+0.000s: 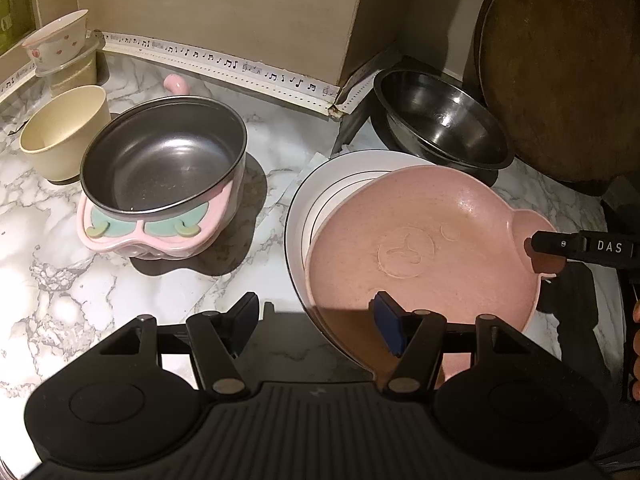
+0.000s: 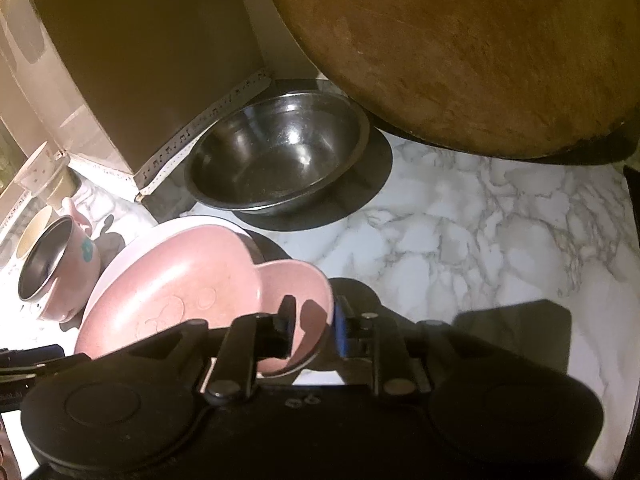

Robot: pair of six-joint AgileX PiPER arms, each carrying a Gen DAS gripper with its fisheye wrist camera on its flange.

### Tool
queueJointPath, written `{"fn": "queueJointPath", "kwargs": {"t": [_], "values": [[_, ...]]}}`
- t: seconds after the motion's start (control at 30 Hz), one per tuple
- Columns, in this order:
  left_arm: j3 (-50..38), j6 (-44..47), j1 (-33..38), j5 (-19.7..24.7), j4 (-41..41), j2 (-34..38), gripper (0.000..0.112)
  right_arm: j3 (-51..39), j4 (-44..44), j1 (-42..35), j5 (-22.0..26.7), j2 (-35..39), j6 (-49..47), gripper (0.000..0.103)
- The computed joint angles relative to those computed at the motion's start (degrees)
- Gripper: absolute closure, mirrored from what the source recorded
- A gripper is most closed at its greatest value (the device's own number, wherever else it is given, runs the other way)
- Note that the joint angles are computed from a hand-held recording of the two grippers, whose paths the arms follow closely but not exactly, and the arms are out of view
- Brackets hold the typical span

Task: Organize plates and bowls
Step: 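Lower the pink plate onto the white plates and open both grippers, then withdraw both grippers up from the stacked plates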

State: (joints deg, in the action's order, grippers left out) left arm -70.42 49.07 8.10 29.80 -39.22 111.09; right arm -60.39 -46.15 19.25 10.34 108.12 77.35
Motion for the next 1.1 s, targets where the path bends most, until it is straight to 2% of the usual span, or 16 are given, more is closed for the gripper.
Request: {"fn": "queueJointPath", "kwargs": {"t": [0.07, 0.2, 0.27, 0.37, 0.47, 0.63, 0.77, 0.9, 1.0, 1.1], "values": [[0.4, 1.1, 0.1, -0.2, -0.8, -0.2, 0.050, 0.1, -2.4, 0.5, 0.8, -0.4, 2.5, 0.068], [0.8, 2.1, 0.4, 0.1, -1.6, -0.5, 0.050, 0.5, -7.6, 1.2, 2.0, -1.5, 6.8, 0.058], [1.1, 2.8, 0.6, 0.1, -2.0, -0.7, 0.050, 0.7, -12.0, 1.8, 3.0, -2.0, 10.7, 0.045], [1.2, 3.4, 1.1, 0.7, -2.7, -0.9, 0.049, 0.4, -11.3, 2.6, 3.9, -2.8, 8.7, 0.044], [1.8, 4.3, 1.6, 0.8, -3.9, -1.6, 0.044, 0.0, -11.0, 4.1, 5.1, -3.6, 6.8, 0.040], [2.5, 6.1, 2.3, 1.1, -5.5, -2.8, 0.043, -0.9, -9.3, 6.1, 4.7, -4.3, 3.3, 0.035], [3.5, 8.7, 2.7, 0.8, -7.7, -4.2, 0.034, -1.6, -6.5, 7.2, 3.7, -4.7, -0.3, 0.030], [4.4, 9.9, 2.6, -0.9, -8.8, -5.4, 0.034, -2.6, -4.0, 8.1, 3.3, -4.8, -3.5, 0.025], [3.3, 9.0, 2.2, -0.6, -8.0, -5.5, 0.034, -3.9, -2.4, 8.6, 3.7, -4.6, -5.6, 0.022], [1.4, 7.6, 1.2, -0.5, -7.3, -5.5, 0.032, -5.4, -0.5, 8.3, 4.4, -4.3, -8.1, 0.016]]}}
